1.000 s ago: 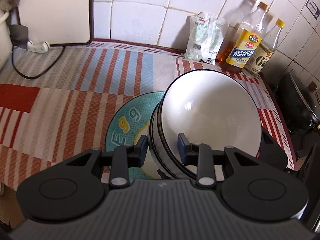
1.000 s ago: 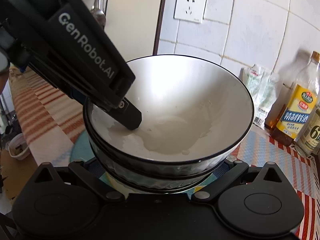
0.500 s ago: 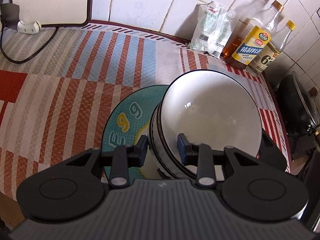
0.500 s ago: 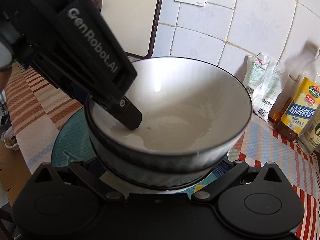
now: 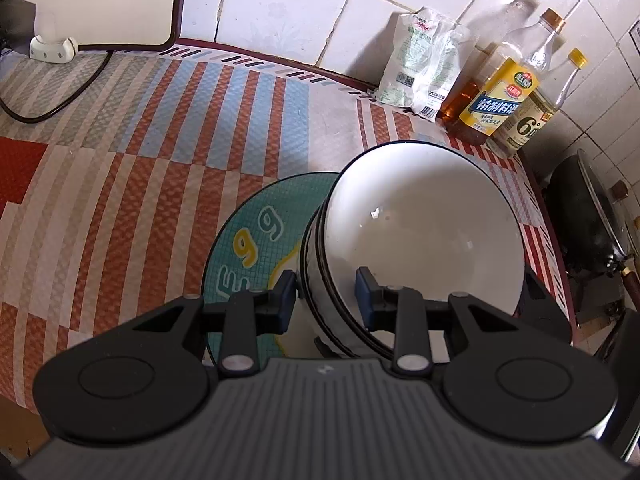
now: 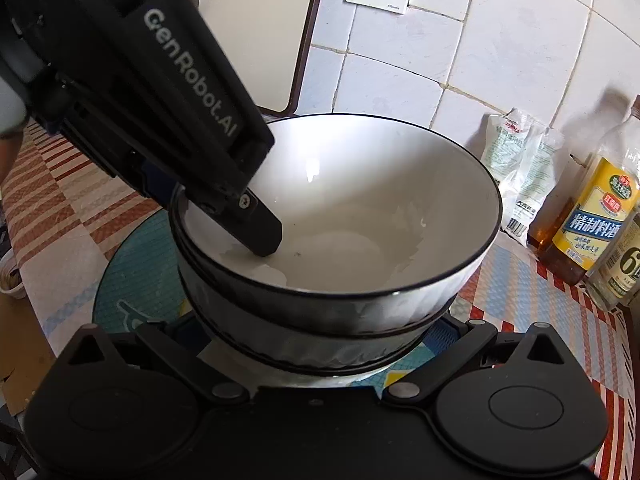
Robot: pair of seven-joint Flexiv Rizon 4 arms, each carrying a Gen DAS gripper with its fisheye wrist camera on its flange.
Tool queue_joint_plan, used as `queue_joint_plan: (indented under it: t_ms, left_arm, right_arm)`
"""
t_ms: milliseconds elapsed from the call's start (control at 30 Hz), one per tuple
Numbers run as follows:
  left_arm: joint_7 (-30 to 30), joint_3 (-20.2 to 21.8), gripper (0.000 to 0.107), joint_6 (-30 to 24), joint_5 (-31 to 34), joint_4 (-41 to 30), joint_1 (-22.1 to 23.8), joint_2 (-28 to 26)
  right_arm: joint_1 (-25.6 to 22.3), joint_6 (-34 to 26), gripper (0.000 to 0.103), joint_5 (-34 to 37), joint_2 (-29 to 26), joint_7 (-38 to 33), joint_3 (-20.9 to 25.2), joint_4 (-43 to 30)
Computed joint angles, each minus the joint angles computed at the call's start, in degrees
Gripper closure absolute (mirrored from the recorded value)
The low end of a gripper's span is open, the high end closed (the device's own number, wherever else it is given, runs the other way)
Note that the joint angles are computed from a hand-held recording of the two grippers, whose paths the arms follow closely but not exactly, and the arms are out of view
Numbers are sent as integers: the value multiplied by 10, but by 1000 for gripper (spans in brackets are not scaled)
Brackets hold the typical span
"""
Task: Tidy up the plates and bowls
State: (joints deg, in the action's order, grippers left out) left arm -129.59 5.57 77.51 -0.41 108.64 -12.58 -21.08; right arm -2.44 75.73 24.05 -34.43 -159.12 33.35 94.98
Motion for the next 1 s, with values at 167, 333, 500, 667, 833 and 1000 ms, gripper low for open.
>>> queue_joint_plan:
  t_ms: [167,333,500,667,833,1000]
  left_arm:
    - [-3,0,75,8,-4,3,-1,-1]
    - [-45,33,70,-15,37,-14,-31,1]
    - [-151,84,66,-50,144,-35,-84,17]
    - [-270,101,65,-117,246,-56,-127,53]
    - [-357,81,63,-242,343,-89,-173,107]
    - [-385,29,57,-363,406,-123,-197,157]
  right_arm:
    - [-7,55,0,3,2,-19,13,22]
    - [-33,44,0,-10,10,9,28,30]
    - [-90,-9,0,44,24,-3,62,19]
    - [-119,-71,1,104,63,-8,46,13]
    - [-155,-117,1,178,125,-11,26,13]
    - [-181,-222,1,205,200,30,-15,3]
